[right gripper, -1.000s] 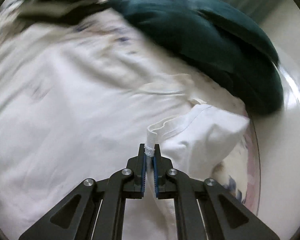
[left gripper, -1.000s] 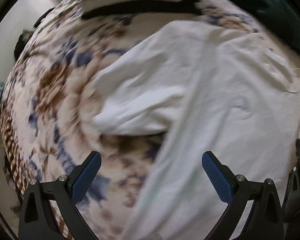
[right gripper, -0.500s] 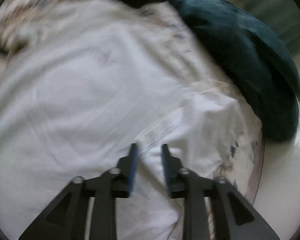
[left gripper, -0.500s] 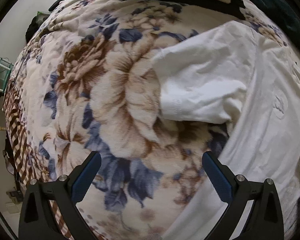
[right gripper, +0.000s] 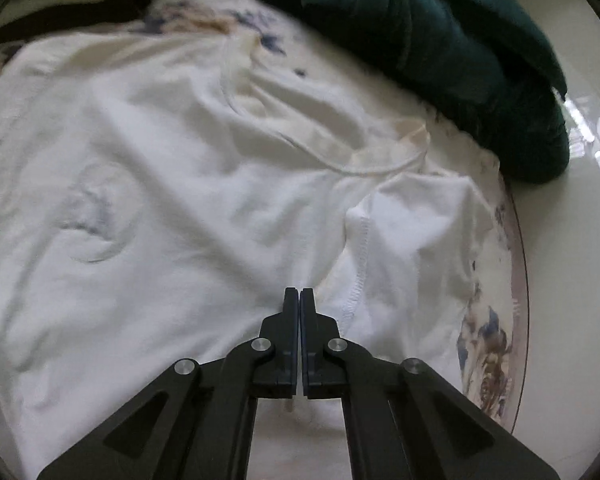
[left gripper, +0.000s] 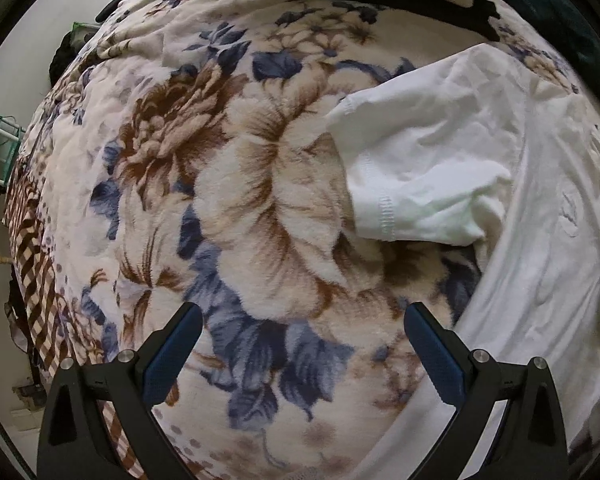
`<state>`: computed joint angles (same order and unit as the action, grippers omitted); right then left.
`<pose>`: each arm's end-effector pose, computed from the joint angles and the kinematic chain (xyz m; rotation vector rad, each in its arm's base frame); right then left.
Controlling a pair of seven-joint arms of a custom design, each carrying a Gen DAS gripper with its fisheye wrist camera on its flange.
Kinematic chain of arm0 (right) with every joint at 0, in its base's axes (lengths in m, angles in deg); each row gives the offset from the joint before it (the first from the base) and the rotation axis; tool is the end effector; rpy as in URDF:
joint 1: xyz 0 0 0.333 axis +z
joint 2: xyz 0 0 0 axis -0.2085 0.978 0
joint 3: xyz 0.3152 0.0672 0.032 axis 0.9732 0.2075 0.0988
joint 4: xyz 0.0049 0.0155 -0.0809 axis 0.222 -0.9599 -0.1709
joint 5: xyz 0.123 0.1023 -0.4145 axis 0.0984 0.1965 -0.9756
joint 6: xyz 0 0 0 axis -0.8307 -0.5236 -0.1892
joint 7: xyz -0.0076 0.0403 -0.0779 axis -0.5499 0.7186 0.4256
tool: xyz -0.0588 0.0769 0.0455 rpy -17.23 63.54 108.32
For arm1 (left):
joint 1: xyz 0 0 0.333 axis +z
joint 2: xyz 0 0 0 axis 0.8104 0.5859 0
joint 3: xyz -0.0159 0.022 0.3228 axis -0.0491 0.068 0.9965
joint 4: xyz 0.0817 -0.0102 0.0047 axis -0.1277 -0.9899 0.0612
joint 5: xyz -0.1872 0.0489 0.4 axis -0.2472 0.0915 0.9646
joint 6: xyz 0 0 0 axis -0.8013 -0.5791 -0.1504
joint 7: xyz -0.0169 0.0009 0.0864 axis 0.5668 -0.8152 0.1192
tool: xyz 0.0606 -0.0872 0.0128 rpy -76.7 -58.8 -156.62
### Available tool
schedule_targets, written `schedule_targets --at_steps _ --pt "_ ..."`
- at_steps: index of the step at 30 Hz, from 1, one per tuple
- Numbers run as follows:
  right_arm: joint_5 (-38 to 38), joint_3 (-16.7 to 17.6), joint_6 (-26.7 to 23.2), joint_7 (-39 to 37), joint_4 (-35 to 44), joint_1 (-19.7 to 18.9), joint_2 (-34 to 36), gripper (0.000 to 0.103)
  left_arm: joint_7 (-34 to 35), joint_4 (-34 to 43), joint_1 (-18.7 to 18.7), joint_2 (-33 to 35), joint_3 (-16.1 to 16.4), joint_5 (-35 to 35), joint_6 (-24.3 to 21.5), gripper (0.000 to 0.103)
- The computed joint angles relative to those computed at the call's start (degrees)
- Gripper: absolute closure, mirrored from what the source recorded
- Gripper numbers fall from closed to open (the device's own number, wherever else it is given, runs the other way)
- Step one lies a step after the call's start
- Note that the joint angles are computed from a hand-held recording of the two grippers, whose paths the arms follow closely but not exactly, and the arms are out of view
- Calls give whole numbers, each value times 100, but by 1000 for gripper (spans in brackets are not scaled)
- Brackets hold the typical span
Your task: Fold small clothes
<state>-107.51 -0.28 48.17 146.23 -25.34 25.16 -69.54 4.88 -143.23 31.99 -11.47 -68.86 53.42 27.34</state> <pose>0.4594 0.4397 0.3127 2.2475 -1.9494 0.7986 0.3618 -0.3471 0.4327 -2.3818 1.7265 0.0866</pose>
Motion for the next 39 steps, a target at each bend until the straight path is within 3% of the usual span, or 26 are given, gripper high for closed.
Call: schedule_targets --at_steps 2,3,7,9,10,11,14,15,16,17,23,27,30,33,35,37,39 --pt "-100 53 352 -121 -251 7 -198 103 -13 -43 9 -25 17 -38 0 0" --pt "-219 89 299 -266 -292 56 -240 103 -9 -67 17 -43 27 -38 3 0" --pt "-650 158 -541 -737 -29 296 -29 100 -21 -94 46 -51 32 -40 7 0" --pt "-833 129 -1073 -919 127 413 135 79 5 -133 55 -74 52 -58 32 0" --pt "-750 139 -1204 -1032 249 431 231 56 22 -145 61 -78 58 -69 37 0" --pt "-652 137 -1255 -1133 265 421 277 51 48 -156 65 -79 67 -87 49 0" --pt "-515 113 -1502 -1198 377 483 443 52 117 -170 75 -95 66 -87 71 0" --pt "-490 88 -1404 -1025 313 473 378 59 134 -168 78 -101 60 -69 67 0" --pt "-473 81 -1329 -928 275 463 344 92 161 -170 78 -108 55 -54 68 0" --pt "-445 78 -1334 -840 257 463 321 99 154 -136 76 -80 38 -46 55 0" --pt "-685 169 -836 -477 -230 468 -153 99 136 -88 46 -8 22 -67 -11 0" --pt "-380 331 -603 -997 -476 412 -336 99 107 -80 48 25 47 -98 35 0" --pt "93 356 -572 -1228 -498 341 -361 96 98 -305 58 -131 186 -489 477 0" --pt "861 298 266 -862 -988 72 -995 79 -37 -686 100 -445 259 -907 1108 0" --pt "1576 212 1133 -474 -1492 -173 -1557 66 -46 -818 126 -549 270 -1082 1301 0" --pt "2117 99 1886 -194 -1884 -390 -1932 62 -23 -920 139 -604 276 -1235 1449 0" --pt "3126 -97 2866 -552 -2159 -557 -1959 60 12 -975 150 -620 276 -1334 1515 0"
